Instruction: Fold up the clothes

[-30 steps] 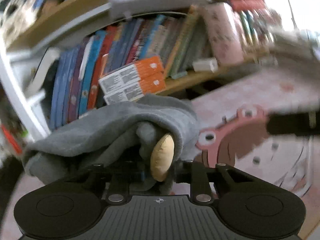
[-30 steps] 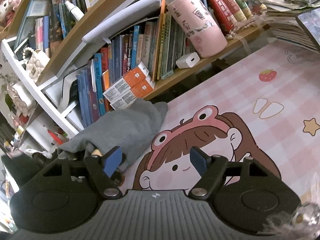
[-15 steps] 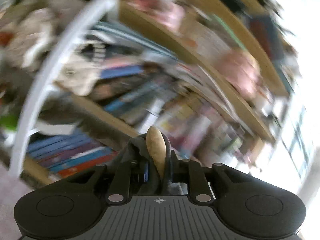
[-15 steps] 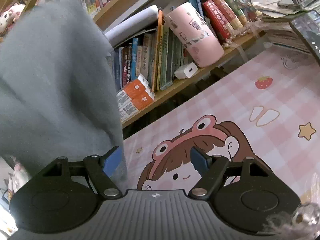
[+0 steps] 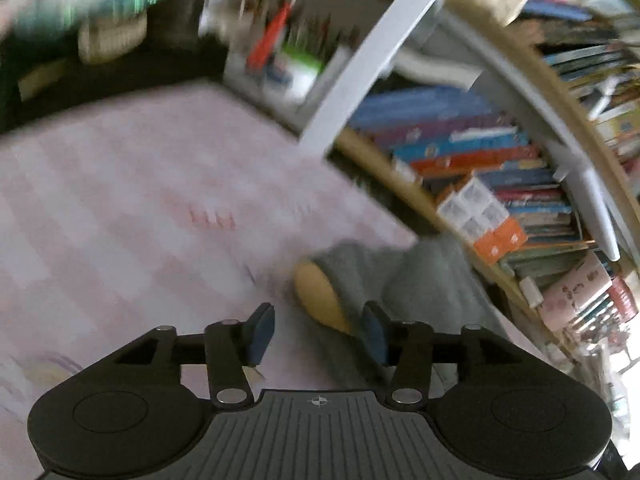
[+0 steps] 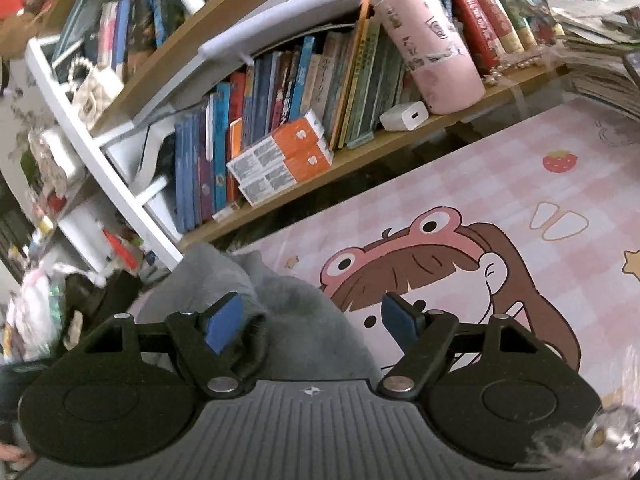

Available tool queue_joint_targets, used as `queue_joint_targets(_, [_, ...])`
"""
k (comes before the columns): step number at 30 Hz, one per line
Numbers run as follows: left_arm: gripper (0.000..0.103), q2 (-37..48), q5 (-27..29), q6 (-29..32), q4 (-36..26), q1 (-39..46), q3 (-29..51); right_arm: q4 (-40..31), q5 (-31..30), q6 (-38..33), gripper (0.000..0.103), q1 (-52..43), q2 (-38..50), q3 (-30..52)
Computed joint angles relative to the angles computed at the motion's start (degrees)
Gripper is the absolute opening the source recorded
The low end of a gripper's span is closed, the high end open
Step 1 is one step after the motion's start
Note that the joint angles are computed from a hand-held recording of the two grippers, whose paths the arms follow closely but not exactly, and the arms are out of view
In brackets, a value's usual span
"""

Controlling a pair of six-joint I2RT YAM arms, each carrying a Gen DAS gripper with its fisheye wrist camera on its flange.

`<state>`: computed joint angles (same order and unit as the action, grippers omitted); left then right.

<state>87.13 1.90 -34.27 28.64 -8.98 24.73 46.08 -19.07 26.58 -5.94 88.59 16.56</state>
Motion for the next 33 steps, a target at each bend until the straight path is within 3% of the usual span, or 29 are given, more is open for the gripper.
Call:
queue_joint_targets(5, [0.066, -11.3, -11.4, 16.3, -1.8, -7.2, -1.9, -1.1, 1.2, -1.6, 0.076, 1.3, 0.7, 0.5])
queue_joint_targets(8, [0.066, -10.5, -12.4, 24.8, -5.4, -13.7, 1.0, -1.2, 1.4, -1.9, 0.076, 1.5, 0.8, 0.6])
queue_joint_targets(15, [0.068, 1.4, -15.3, 32.8, -8.8, -26.7, 9.0, -1.5, 0.6, -1.3, 0.076, 0.7, 0.9, 0.8])
queue_joint_targets(20, [0.067, 8.1, -20.3, 33.4, -5.0, -28.1, 11.8, -1.9, 0.2, -1.5, 0.076, 0.4, 0.2, 0.8])
queue_joint_targets(21, [0.065, 8.5, -20.4, 32.5, -4.6, -27.3, 12.0, -2.0, 0.1, -1.6, 0.076, 0.2, 0.1, 0.8])
queue_joint_targets(23, [0.019, 9.2, -18.5, 30.0, -5.1, -24.1, 13.2, -2.0, 0.2, -1.6, 0.076, -0.1, -0.2, 0.7])
queue_joint_targets(24, [0.017, 9.6, -17.5, 28.7, -5.5, -22.5, 14.0, -2.1, 0.2, -1.6, 0.076, -0.3, -0.2, 0.8])
queue_joint_targets(28, [0.024, 8.3, -14.5, 26.7, -7.0, -19.5, 13.8, -2.5, 0.1, -2.2, 0.076, 0.0, 0.1, 1.1])
queue_joint_targets(30, [0.035, 7.7, -16.4, 28.1, -5.2, -20.7, 12.3, -2.8, 0.4, -2.7, 0.076, 0.5, 0.1, 1.1])
queue_joint_targets(32, [0.061, 7.2, -18.7, 29.1, -3.7, -22.3, 10.9, -3.2, 0.4, -3.0, 0.076, 0.7, 0.1, 1.3])
queue_joint_targets(33, [0.065, 7.1, -19.0, 30.0, -2.9, -23.2, 10.4, -3.4, 0.4, -3.1, 0.076, 0.8, 0.1, 1.3])
